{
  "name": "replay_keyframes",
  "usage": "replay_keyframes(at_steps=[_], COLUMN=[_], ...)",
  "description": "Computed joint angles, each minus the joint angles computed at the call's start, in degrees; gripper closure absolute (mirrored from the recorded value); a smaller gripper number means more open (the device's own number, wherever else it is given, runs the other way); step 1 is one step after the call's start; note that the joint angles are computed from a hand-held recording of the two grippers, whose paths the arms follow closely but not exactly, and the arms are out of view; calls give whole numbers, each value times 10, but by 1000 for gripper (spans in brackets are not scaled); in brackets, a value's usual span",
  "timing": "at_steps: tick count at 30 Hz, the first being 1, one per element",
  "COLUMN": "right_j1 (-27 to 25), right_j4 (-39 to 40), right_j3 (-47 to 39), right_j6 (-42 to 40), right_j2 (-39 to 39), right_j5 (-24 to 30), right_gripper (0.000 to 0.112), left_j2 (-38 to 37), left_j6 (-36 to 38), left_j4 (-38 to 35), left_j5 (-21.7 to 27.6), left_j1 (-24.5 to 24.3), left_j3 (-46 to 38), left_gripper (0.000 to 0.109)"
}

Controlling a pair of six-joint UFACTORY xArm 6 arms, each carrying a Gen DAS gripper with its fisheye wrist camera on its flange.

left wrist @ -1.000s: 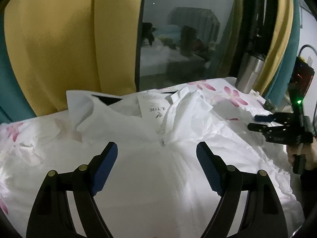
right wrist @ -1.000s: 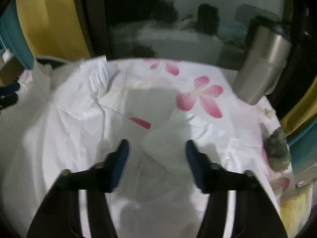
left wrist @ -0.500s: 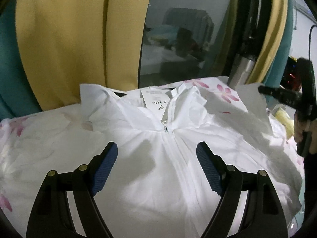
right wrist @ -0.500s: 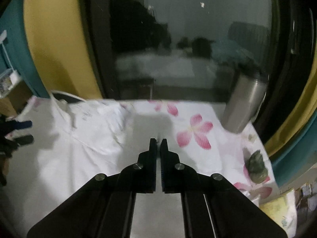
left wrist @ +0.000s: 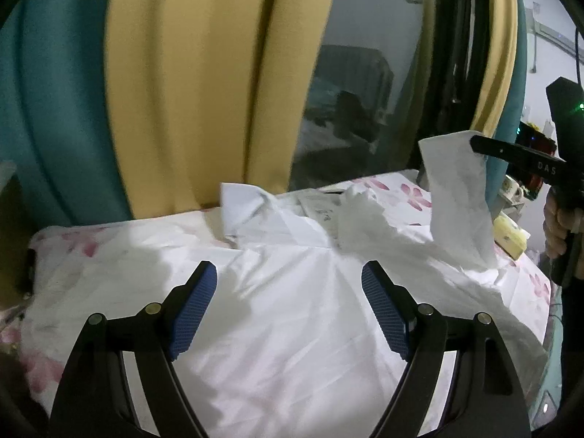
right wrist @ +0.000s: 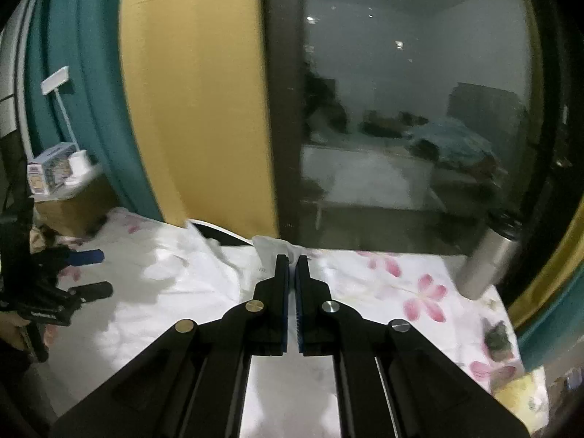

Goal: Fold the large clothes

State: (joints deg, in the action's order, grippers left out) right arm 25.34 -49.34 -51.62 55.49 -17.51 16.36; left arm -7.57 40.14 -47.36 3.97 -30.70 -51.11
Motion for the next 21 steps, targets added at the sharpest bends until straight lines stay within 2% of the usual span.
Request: replay_keyframes(at_steps=[7,12,17,21], right_j1=[59,90,112,122], right_j4=[-4,5,16,71], right_j3=[-101,-179,-254,-302], right_j6=[19,19,18,-6], right_j2=[111,191,267,330], right_j5=[3,9,22,16], right_gripper=[109,109,109,109], left_j2=[-40,-47,-43,-37], left_j6=[108,149,174,182], left_j4=[-119,-170,-192,-195], left_j5=[13,35,52,62], left_j1=[51,95,122,140], left_j3=[26,35,35,35], left_gripper=[24,24,24,24])
